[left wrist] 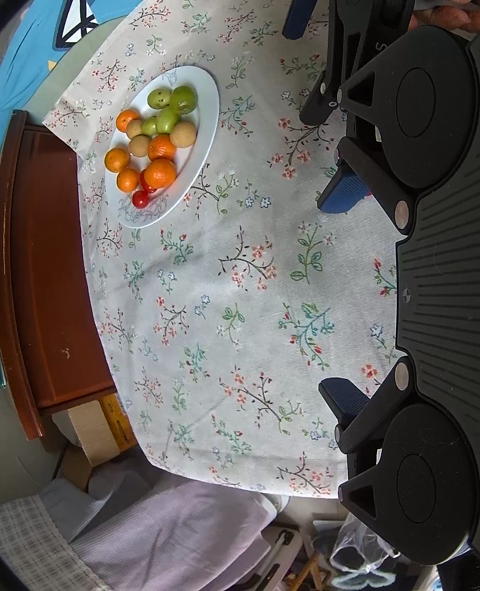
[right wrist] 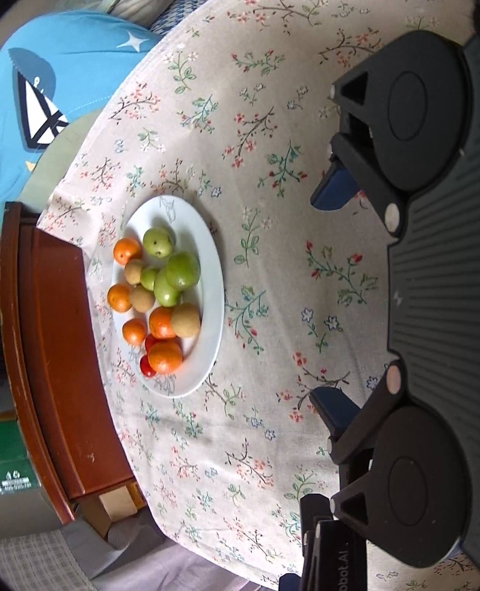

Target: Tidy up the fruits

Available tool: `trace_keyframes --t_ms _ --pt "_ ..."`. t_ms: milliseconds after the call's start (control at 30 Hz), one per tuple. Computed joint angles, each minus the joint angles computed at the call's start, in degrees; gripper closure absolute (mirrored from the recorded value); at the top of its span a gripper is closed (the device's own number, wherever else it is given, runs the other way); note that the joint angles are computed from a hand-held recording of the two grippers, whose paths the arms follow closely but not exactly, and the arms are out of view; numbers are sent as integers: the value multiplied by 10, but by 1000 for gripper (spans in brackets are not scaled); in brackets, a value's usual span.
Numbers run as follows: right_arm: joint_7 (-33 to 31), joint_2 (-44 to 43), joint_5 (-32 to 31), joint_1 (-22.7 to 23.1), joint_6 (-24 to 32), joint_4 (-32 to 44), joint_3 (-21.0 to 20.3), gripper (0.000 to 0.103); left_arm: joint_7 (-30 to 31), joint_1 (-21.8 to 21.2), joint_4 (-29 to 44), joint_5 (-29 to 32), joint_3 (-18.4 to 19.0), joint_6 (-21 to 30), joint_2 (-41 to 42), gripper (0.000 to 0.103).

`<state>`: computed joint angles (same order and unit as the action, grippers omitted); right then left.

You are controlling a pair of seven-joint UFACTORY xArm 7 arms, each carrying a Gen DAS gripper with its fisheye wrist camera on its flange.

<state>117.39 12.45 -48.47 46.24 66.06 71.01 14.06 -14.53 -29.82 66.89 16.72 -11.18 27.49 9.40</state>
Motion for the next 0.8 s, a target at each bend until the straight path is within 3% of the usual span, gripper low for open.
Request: trace_keyframes --t_ms 133,333,800 --pt "11 12 -30 5 -22 -1 -2 2 2 9 -20 -14 0 -4 -16 6" --pt "-35 45 -45 26 16 32 -10 1 -3 19 -37 -24 0 -6 -28 6" --pt "10 68 -106 43 35 36 -29 1 -2 25 -56 -21 -3 -5 -35 6"
